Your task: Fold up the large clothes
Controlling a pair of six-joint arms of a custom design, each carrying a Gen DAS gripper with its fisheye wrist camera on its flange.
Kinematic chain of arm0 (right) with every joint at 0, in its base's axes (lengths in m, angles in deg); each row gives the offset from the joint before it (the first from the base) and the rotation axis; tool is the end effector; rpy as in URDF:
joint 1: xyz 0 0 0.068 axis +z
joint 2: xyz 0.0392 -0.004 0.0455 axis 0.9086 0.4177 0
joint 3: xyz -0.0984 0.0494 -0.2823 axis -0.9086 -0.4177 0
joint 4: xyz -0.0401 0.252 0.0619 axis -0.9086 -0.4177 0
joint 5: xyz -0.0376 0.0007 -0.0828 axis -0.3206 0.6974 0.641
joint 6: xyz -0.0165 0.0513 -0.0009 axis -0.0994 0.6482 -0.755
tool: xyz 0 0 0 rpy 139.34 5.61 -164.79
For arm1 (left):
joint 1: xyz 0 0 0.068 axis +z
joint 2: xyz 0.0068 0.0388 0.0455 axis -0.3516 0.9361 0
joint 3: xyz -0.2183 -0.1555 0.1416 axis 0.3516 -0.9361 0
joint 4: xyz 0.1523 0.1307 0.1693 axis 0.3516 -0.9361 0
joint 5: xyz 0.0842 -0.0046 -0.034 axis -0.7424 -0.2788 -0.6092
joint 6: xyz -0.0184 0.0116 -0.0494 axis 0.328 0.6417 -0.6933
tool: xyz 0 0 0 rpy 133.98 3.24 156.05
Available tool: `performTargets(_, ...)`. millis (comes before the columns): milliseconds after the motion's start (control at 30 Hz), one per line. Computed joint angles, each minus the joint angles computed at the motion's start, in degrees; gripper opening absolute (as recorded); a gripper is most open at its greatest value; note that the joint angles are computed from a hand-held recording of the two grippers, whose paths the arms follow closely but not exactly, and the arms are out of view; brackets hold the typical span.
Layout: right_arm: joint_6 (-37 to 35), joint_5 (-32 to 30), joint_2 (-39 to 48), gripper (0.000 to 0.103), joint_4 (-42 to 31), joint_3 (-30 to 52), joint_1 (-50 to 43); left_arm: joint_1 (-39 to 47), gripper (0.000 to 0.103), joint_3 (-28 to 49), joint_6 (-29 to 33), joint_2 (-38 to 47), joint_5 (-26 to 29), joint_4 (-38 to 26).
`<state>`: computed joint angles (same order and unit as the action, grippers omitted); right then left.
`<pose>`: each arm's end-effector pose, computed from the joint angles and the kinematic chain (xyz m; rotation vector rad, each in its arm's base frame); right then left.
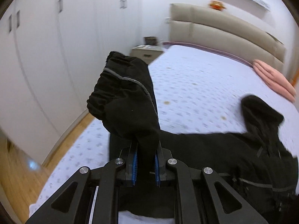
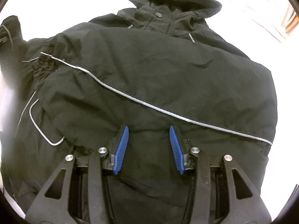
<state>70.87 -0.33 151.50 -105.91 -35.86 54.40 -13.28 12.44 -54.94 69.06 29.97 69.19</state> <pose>0.2427 -0.0399 0.2126 -0.1652 2.6376 0.0973 0.3858 0.0489 0.2714 -0.1699 2.2609 0.0332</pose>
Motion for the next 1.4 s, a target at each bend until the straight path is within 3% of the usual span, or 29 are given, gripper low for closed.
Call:
performTargets(167,-0.8,-9.5,-3.8,0.043,-3.9,0.9,-7.5,-11.0,0.014,-11.4,2.8,-7.7,-1.3,6.8)
performTargets(267,0.5,-11.0,-8.7,0.043,-6.8,0.3,-9.4,-19.8,0.014,-15.9,4.5,-10.6,-3.4,9.8)
performTargets(533,1.1,-6.0,-19.2,0.043,-19.4,3.8,-9.0,-38.5,0.016,-15.7,1.1,-5.1,-6.8,12.2)
performTargets(600,1.0,-4.4,-19.6,0.043,-22.2,5.7,-9.1,-40.0,0.023,-13.1,0.8,-1.7,-7.8,9.6)
performTargets(633,0.9,-3.8,-19.5,0.043,-23.3,6.4,-9.3,-40.3,0.033,-11.5,0.9,0.2,-6.8,7.3)
performTargets(700,1.2,-2.9,-19.3,0.043,-25.3,7.7,-9.4,-39.6,0.046,-10.1,1.3,1.4,-2.7,3.6)
performTargets(767,2.4,-3.3,-18.3,0.046,-27.2,9.3,-9.7,-37.9,0.049,-13.0,1.7,-1.6,2.8,4.5)
performTargets(833,4.8,-6.3,-16.5,0.061,-27.9,10.3,-10.3,-34.8,0.065,-16.9,1.5,-7.2,9.3,4.6)
performTargets(900,7.5,-12.9,-14.5,0.070,-29.4,11.4,-12.5,-30.5,0.073,-20.2,1.6,-12.8,15.3,4.7)
performTargets(967,11.4,-18.1,-12.3,0.070,-29.7,12.2,-13.1,-25.4,0.074,-22.8,2.6,-17.7,20.0,3.5)
performTargets(1067,17.5,-19.7,-9.8,0.070,-25.4,11.8,-9.5,-18.2,0.074,-24.4,5.5,-21.7,23.6,-0.1)
performTargets(1233,25.3,-20.9,-2.0,0.070,-15.9,11.8,-4.2,-8.9,0.074,-23.8,12.1,-21.7,24.2,-3.6)
performTargets(1400,28.9,-25.2,3.5,0.068,-10.2,12.0,-3.8,-4.2,0.074,-22.5,12.2,-18.4,24.0,-3.5)
